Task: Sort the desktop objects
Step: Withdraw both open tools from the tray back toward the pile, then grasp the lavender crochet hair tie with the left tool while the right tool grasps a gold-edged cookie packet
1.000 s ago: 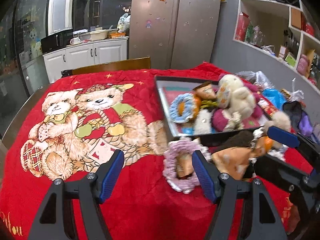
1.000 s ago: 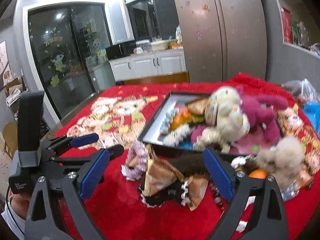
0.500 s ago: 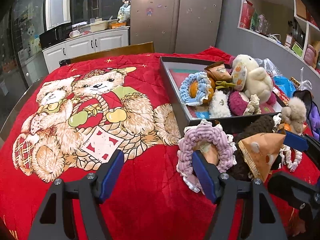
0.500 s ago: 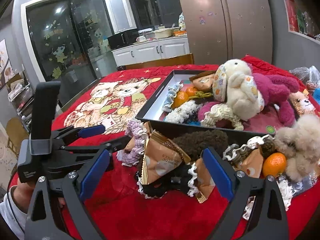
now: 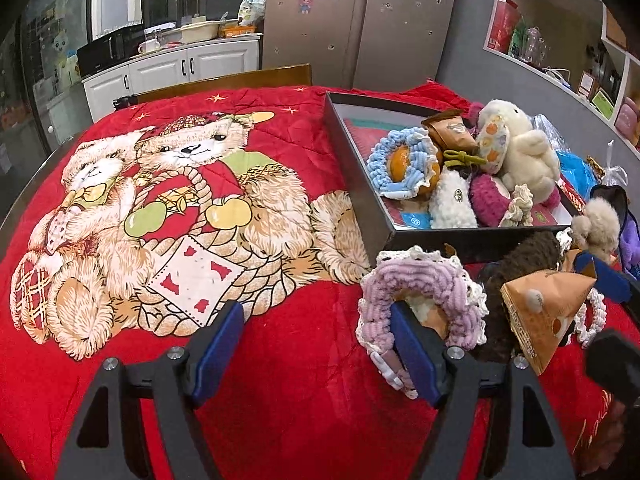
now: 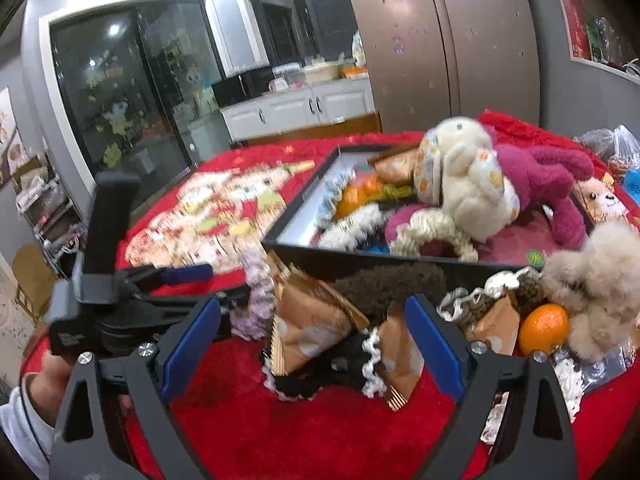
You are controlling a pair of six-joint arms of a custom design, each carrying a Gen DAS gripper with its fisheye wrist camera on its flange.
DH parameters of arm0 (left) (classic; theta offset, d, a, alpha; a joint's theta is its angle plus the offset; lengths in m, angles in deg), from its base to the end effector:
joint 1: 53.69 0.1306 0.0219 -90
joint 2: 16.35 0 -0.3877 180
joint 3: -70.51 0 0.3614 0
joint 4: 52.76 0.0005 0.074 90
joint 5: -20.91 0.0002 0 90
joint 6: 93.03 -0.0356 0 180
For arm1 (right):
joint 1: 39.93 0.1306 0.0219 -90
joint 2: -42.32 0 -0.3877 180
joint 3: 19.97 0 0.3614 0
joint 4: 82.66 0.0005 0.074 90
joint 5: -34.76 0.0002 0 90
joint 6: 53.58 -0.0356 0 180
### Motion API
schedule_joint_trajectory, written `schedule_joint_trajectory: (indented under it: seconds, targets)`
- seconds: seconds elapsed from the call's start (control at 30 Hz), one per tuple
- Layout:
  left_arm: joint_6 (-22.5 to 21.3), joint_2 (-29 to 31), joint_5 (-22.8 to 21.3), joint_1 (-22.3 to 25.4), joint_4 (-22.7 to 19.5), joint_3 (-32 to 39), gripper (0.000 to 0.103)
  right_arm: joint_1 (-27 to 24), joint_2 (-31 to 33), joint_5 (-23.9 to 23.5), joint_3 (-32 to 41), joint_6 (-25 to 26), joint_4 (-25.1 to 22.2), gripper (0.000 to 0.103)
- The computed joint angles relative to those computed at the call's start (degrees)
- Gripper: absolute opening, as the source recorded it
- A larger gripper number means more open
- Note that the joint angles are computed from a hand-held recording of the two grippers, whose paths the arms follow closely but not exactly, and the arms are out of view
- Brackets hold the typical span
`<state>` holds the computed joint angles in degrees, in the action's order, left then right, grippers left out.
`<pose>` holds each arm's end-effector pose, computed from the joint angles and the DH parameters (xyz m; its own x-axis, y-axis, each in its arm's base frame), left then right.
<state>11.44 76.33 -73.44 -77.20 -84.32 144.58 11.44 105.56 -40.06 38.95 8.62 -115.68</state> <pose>0.4158 -0.1785 0.3183 -0.7701 0.0633 -0.6347 0.1660 0.9807 -0.1036 0.1911 0.2233 0.3837 -0.6260 -0.0623 -0.7774 -0.3753 0.8978 0.2303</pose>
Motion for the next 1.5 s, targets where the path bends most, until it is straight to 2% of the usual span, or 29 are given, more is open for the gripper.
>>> schedule_joint_trajectory:
  seconds: [0.1,0.17,0.27,0.43,0.67,0.8,0.83,0.9,0.93,1.0,1.03,1.1,1.2,1.33,1.37,1.4,1.5]
  targets:
    - [-0.19,0.22,-0.57,-0.29,-0.31,0.23,0.077,0.93,-0.24,-0.44,-0.12,1.27,1.83,0.095]
    - [-0.49,0.36,-1.1,-0.57,-0.57,0.38,0.077,1.0,0.75,-0.39,0.24,1.02,1.17,0.094]
    - [-0.8,0.62,-1.8,-0.89,-1.12,0.66,0.077,0.53,2.28,-1.62,0.19,0.39,0.75,0.085]
    - [-1.22,0.77,-1.99,-0.99,-1.3,0.79,0.077,0.42,2.39,-0.78,-0.24,-0.11,1.48,0.081]
    - [-1.46,1.09,-2.95,-1.35,-1.65,1.04,0.077,1.3,3.46,1.62,0.47,0.71,-0.48,0.074]
    - [-1.57,0.98,-3.13,-1.36,-1.44,0.89,0.077,1.01,3.64,2.74,0.82,0.35,-2.35,0.048]
    - [-1.62,1.01,-3.21,-1.37,-1.38,0.88,0.077,0.76,3.59,2.31,0.79,0.08,-2.43,0.043]
    - [-1.72,0.89,-3.4,-1.43,-1.28,0.78,0.077,0.28,3.47,0.8,0.59,-0.21,-2.21,0.042]
    - [-1.85,0.81,-3.35,-1.47,-1.11,0.7,0.074,0.29,3.55,0.66,0.58,-0.28,-2.18,0.041]
    - [-2.57,0.2,-2.16,-1.64,-0.4,0.15,0.053,0.28,4.01,0.09,0.74,-0.54,-2.59,0.04]
    - [-2.88,0.01,-2.09,-1.76,-0.18,-0.04,0.048,0.35,4.01,0.13,0.7,-0.7,-2.53,0.04]
    - [-3.47,-0.32,-1.69,-2.08,0.28,-0.38,0.029,0.17,3.71,-0.66,0.5,-0.95,-2.15,0.039]
    - [-3.58,-0.84,0.2,-2.05,1.0,-0.99,0.012,-0.72,2.47,-2.9,-0.21,-1.85,-1.13,0.039]
    - [-3.23,-2.03,1.15,-1.94,2.51,-2.07,0.012,-1.57,0.41,-3.48,-0.39,-1.94,-0.98,0.037]
    - [-3.2,-2.4,1.42,-1.93,2.94,-2.37,0.011,-1.79,-0.31,-3.41,-0.47,-1.93,-0.85,0.035]
    - [-3.21,-2.84,1.57,-1.93,3.39,-2.72,0.011,-2.06,-1.04,-3.45,-0.59,-2.12,-0.6,0.025]
    - [-2.99,-3.69,1.86,-2.04,4.3,-3.38,0.011,-2.6,-1.88,-4.5,-0.75,-2.27,-0.5,0.021]
